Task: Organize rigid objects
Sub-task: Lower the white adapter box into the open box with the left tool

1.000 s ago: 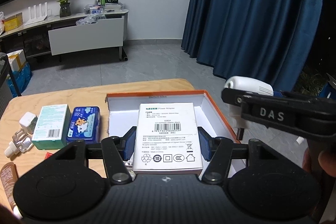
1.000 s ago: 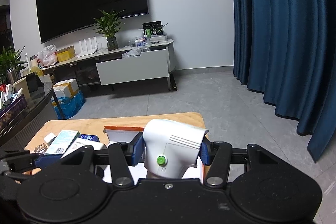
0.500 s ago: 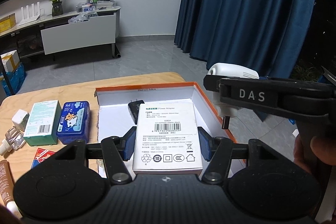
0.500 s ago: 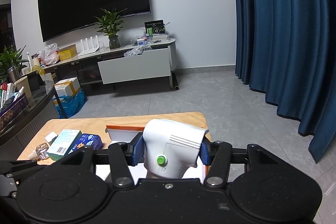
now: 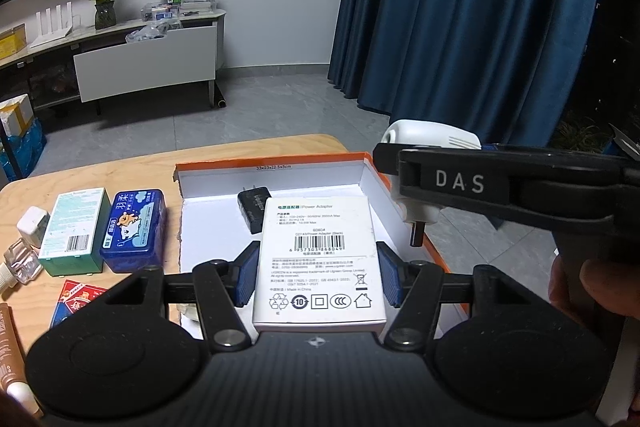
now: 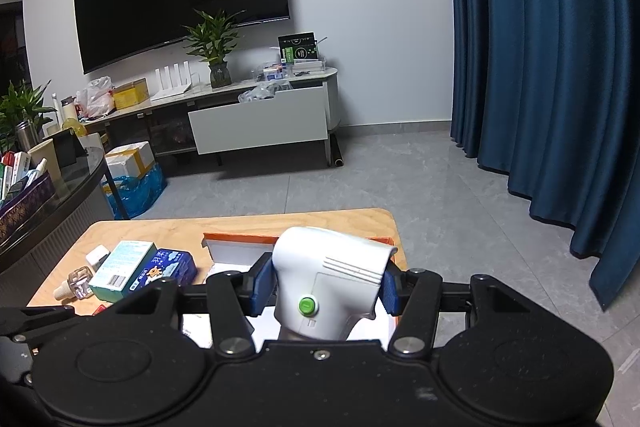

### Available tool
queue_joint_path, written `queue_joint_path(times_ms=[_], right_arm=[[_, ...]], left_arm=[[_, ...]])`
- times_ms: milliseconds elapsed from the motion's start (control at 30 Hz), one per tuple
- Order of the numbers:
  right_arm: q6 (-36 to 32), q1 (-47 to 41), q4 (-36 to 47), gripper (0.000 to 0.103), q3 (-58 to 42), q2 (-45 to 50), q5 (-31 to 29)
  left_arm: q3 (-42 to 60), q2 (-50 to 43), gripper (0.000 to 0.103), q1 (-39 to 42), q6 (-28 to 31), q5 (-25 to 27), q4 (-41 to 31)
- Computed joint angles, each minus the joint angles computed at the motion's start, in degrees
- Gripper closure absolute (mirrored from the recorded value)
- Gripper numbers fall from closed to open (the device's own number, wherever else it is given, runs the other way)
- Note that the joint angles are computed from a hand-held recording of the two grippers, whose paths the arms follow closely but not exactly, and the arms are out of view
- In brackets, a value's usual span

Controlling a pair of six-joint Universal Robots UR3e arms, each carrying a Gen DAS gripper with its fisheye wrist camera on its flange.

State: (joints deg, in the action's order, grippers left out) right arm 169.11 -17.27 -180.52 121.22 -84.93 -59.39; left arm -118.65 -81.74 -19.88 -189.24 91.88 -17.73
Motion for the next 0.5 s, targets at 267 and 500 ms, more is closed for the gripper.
queue_joint_path(times_ms=[267, 500], right_arm=[[-0.3, 0.3, 1.5, 0.04, -2.2, 1.2, -0.3], [-0.5, 0.8, 1.5, 0.04, -3.0, 2.5, -0.7]], left_arm=[[-0.1, -0.4, 0.043, 0.2, 0.1, -0.3, 0.5], [-0.1, -0.6, 0.043, 0.1, 0.1, -0.5, 0.6]])
